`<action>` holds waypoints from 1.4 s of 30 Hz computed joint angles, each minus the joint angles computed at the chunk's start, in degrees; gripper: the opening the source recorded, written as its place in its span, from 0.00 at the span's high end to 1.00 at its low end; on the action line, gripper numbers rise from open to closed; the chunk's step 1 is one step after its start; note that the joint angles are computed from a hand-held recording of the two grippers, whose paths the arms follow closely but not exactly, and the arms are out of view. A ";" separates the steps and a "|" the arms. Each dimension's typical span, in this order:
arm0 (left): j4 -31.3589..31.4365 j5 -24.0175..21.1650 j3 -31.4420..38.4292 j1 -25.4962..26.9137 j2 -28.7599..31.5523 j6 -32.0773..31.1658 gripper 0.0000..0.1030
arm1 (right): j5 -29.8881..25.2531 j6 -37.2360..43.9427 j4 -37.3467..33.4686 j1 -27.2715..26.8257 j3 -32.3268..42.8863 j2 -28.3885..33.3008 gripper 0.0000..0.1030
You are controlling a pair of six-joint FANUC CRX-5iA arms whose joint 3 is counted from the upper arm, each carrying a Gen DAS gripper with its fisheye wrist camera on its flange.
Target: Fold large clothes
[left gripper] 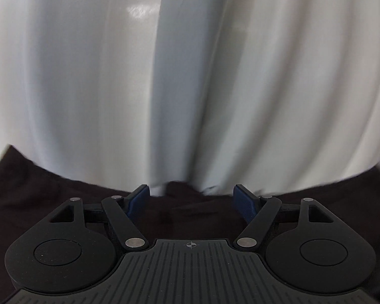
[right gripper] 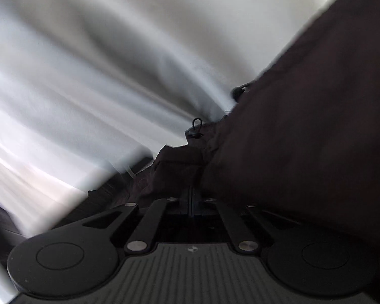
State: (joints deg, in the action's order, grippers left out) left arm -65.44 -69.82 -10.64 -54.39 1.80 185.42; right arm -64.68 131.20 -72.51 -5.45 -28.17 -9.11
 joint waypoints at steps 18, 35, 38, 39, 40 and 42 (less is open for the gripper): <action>4.17 30.74 -25.44 20.43 -22.61 14.05 0.79 | 8.71 9.04 -0.39 -18.14 10.58 11.93 1.00; 2.89 17.29 -10.58 7.70 -10.95 4.13 0.15 | 11.60 5.86 6.77 6.87 5.48 -1.65 0.92; -0.06 14.49 -5.78 5.68 -4.83 -1.91 0.13 | 15.03 6.69 10.17 12.72 6.41 1.94 1.00; 0.03 10.73 -3.87 5.44 -2.46 -5.18 0.13 | 12.16 6.08 10.41 10.67 9.22 5.27 1.00; 0.00 8.02 -3.04 5.70 -1.08 -6.80 0.13 | 9.73 7.23 7.71 7.50 10.95 8.36 1.00; -0.86 2.54 -2.97 6.55 0.64 -7.13 0.14 | 13.88 9.09 9.53 5.12 11.62 9.20 1.00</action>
